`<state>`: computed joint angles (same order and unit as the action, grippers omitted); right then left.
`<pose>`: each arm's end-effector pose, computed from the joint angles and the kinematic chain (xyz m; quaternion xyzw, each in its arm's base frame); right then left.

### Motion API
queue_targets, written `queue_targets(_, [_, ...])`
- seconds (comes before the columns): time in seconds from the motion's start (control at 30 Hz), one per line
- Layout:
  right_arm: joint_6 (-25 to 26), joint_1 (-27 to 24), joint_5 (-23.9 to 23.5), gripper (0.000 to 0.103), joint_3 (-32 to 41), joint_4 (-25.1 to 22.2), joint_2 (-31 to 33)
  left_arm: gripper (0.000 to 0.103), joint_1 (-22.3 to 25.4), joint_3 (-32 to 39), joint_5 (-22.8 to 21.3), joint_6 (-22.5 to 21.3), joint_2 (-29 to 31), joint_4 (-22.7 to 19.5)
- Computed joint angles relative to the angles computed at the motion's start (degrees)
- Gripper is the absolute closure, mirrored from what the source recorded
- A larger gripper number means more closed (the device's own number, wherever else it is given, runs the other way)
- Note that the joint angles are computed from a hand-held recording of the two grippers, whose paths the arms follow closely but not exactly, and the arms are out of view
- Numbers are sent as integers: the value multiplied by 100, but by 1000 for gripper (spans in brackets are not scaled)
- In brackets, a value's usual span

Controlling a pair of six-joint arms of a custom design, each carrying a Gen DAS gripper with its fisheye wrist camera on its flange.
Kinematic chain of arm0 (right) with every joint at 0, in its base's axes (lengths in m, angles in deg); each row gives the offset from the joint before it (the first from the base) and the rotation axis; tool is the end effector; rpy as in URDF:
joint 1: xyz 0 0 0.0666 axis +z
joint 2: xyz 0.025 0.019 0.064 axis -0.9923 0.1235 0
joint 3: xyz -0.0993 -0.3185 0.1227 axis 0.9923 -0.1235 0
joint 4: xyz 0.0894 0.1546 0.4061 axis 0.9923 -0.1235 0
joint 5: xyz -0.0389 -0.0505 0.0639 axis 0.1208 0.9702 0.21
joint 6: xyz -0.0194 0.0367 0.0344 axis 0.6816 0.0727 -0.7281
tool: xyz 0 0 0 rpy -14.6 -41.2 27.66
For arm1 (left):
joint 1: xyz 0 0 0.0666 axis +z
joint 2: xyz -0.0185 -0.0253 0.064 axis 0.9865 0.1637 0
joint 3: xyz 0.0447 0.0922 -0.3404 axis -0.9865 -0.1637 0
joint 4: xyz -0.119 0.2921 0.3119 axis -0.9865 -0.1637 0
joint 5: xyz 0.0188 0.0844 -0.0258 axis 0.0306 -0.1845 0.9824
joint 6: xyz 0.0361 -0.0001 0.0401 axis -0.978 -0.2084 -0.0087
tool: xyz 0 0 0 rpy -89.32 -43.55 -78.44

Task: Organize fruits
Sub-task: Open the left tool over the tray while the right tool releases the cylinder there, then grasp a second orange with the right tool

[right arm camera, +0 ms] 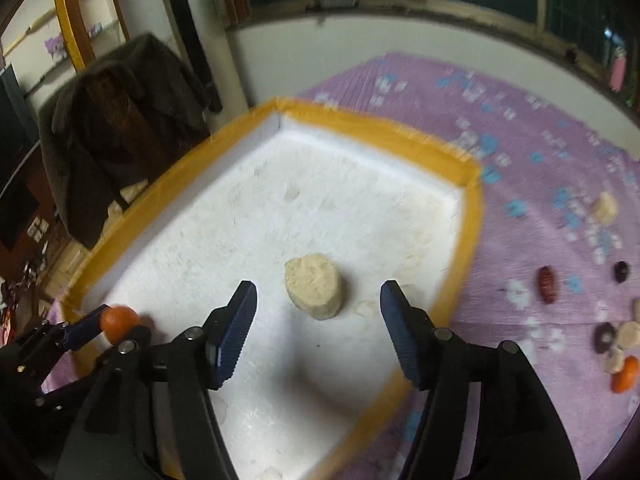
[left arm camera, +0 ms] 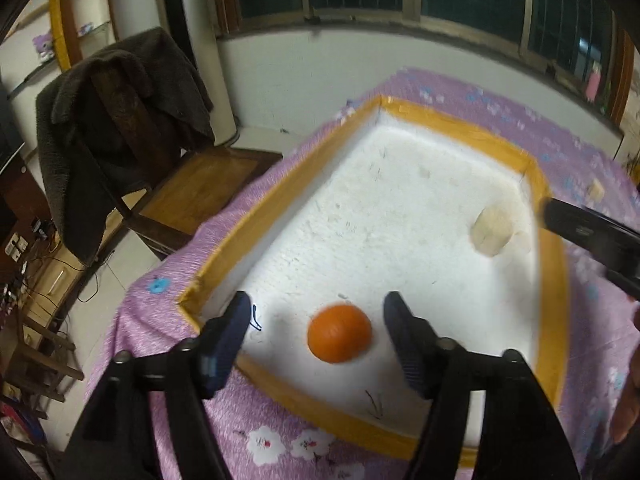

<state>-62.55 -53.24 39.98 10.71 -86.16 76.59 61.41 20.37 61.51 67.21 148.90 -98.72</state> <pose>0.4979 0.2844 0.4103 -0.1946 0.9190 0.1209 0.3209 0.3916 -0.1201 0.4216 -0.1621 0.9249 0.0793 0.3346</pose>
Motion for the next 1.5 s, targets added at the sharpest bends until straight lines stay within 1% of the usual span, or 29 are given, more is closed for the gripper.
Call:
queue_targets(0.07, [-91, -91, -58, 37, -258, 195, -364, 22, -97, -28, -83, 82, -111, 45])
queue_targets(0.13, [-206, -231, -52, 31, -712, 465, -934, 21, -268, -52, -172, 246, -218, 43])
queue_targets(0.2, [-243, -377, 8, 20, -1159, 664, -1487, 21, -452, -68, -143, 357, -267, 104])
queue_targets(0.23, [-231, -471, 47, 18, -1408, 726, -1787, 21, -555, -66, -144, 419, -269, 140])
queue_targets(0.27, [-192, -576, 27, 16, -1609, 753, -2032, 21, -631, -42, -135, 443, -244, 182])
queue_targets(0.3, [-140, -740, 29, 15, -1879, 750, -2358, 21, -777, -27, -145, 465, -223, 233])
queue_targets(0.37, [-63, -1052, 55, 15, -2199, 643, -2748, 21, -1077, 67, -164, 453, -96, 311])
queue_targets(0.47, [-49, -1591, 46, 15, -2609, 481, -3178, 21, -1441, 260, -131, 283, 173, 442])
queue_targets(0.5, [-61, -1885, -36, 15, -2734, 420, -3275, 21, -1566, 355, -115, 206, 311, 451])
queue_targets(0.57, [-81, -2298, -180, 16, -2826, 308, -3305, 21, -1752, 531, -100, 68, 561, 474])
queue_targets(0.63, [-39, -2545, -275, 24, -2819, 238, -3224, 21, -1872, 746, -46, -89, 846, 494])
queue_targets(0.67, [-12, -2616, -272, 32, -2782, 197, -3130, 21, -1909, 824, -13, -142, 947, 517])
queue_targets(0.7, [33, -2681, -286, 36, -2725, 172, -3008, 21, -1946, 866, 0, -166, 1006, 535])
queue_targets(0.73, [99, -2720, -318, 37, -2683, 160, -2921, 21, -1978, 888, 10, -195, 1047, 563])
queue_targets(0.77, [187, -2714, -301, 37, -2583, 155, -2759, 21, -1999, 951, 17, -235, 1124, 576])
queue_targets(0.8, [253, -2703, -253, 41, -2551, 166, -2685, 21, -1998, 1023, 23, -294, 1212, 593])
queue_targets(0.87, [338, -2644, -140, 46, -2360, 170, -2406, 21, -2011, 1118, 23, -343, 1327, 609])
queue_targets(0.93, [383, -2637, -138, 49, -2157, 164, -2104, 21, -1987, 1238, 81, -372, 1467, 629])
queue_targets(1.0, [479, -2639, -93, 56, -2025, 173, -1875, 21, -1947, 1364, 174, -423, 1623, 649])
queue_targets(1.03, [501, -2643, -118, 58, -1951, 152, -1773, 21, -1942, 1418, 195, -430, 1687, 648])
queue_targets(1.1, [532, -2665, -223, 64, -1828, 164, -1602, 21, -1946, 1529, 231, -412, 1826, 647])
queue_targets(1.17, [623, -2656, -284, 70, -1753, 179, -1510, 21, -1935, 1669, 371, -426, 1993, 695])
queue_targets(1.2, [663, -2641, -201, 71, -1738, 193, -1499, 21, -1930, 1750, 440, -443, 2086, 720])
queue_targets(1.23, [679, -2667, -257, 71, -1747, 197, -1505, 21, -1924, 1819, 481, -453, 2161, 730])
queue_targets(1.37, [558, -2881, -623, 72, -1891, 308, -1668, 21, -1937, 2380, 778, -451, 2732, 770])
queue_targets(1.5, [278, -3176, -1052, 71, -2043, 556, -1923, 21, -1964, 2916, 792, -606, 3235, 835])
